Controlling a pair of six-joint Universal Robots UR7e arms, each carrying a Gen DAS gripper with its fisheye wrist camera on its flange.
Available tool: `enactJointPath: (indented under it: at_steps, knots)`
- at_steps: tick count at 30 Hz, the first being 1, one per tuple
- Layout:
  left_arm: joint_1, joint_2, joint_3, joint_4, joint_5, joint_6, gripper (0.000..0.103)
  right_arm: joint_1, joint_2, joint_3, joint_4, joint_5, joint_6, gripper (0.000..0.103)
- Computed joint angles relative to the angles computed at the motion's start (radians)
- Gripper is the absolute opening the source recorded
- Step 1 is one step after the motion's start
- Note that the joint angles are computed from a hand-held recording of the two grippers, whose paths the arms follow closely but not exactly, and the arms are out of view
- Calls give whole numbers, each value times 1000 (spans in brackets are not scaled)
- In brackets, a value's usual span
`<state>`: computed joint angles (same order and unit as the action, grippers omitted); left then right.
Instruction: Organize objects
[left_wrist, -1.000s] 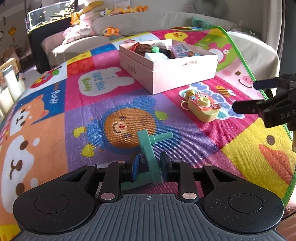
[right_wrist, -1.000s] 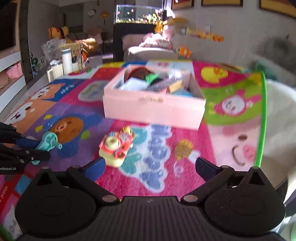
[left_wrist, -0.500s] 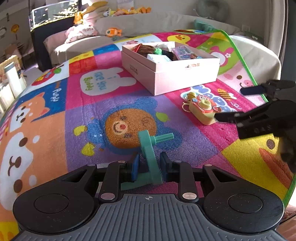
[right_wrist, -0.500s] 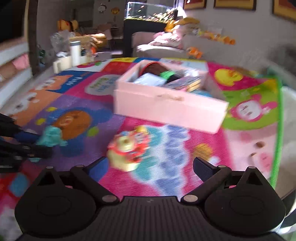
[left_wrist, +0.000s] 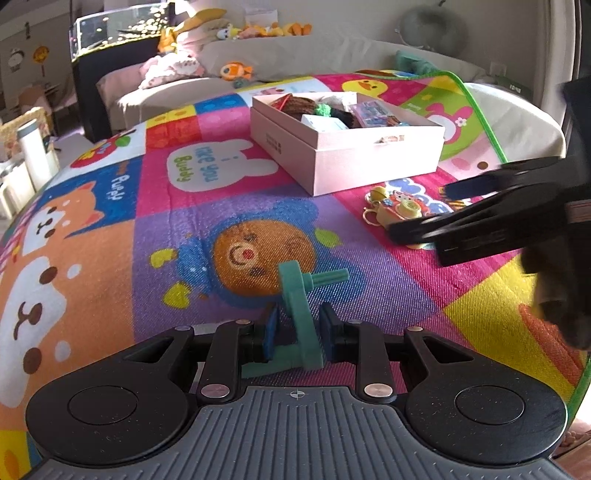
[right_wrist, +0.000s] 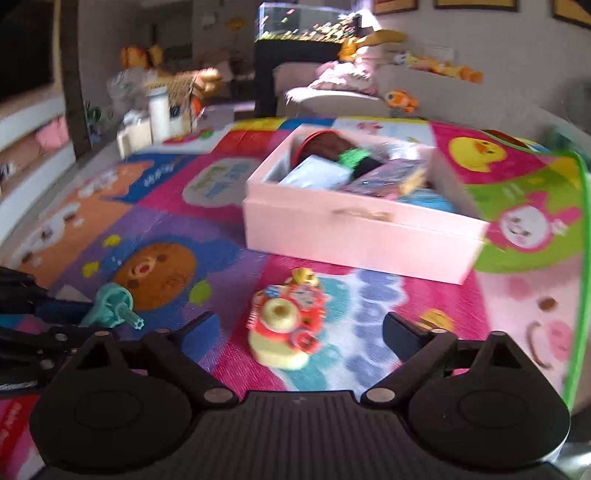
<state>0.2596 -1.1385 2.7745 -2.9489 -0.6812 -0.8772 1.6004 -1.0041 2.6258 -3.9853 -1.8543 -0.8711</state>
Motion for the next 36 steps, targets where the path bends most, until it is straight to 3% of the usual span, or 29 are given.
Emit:
enactJointPath:
  at_steps: [2,4,7,13,18,22,25,28,31,36]
  knots:
    - [-4,-3,1,10,1,-9,26,27,25,-41,58,-54,19,69]
    - [-15,-9,4,31,2,-28,26,38,-12,-46,131,-54,40,43]
    - [-34,-3,12,40,15,-73,24,41,-102,-10,167,-18,23,43]
    - [-51,30,-9,77,32,-79,14,-7,-495,52,454,154,90,43]
    - [-19,18,-38,37,26,-30,14,-80,-680,82,464,313,81,43]
    - [76,16,-134,-151,37,202,13,-147,-691,92,376,399,66,43]
    - [164,83,-263,-343,32,399,14,-183,-666,83,337,425,76,43]
    - [268,182,-408,-529,-49,558,14,-206,-644,66,335,425,98,43]
    - [334,250,-501,-614,-102,554,16,-197,-610,39,339,363,116,43]
    - [333,296,-492,-700,8,560,16,-184,-588,4,338,291,130,43]
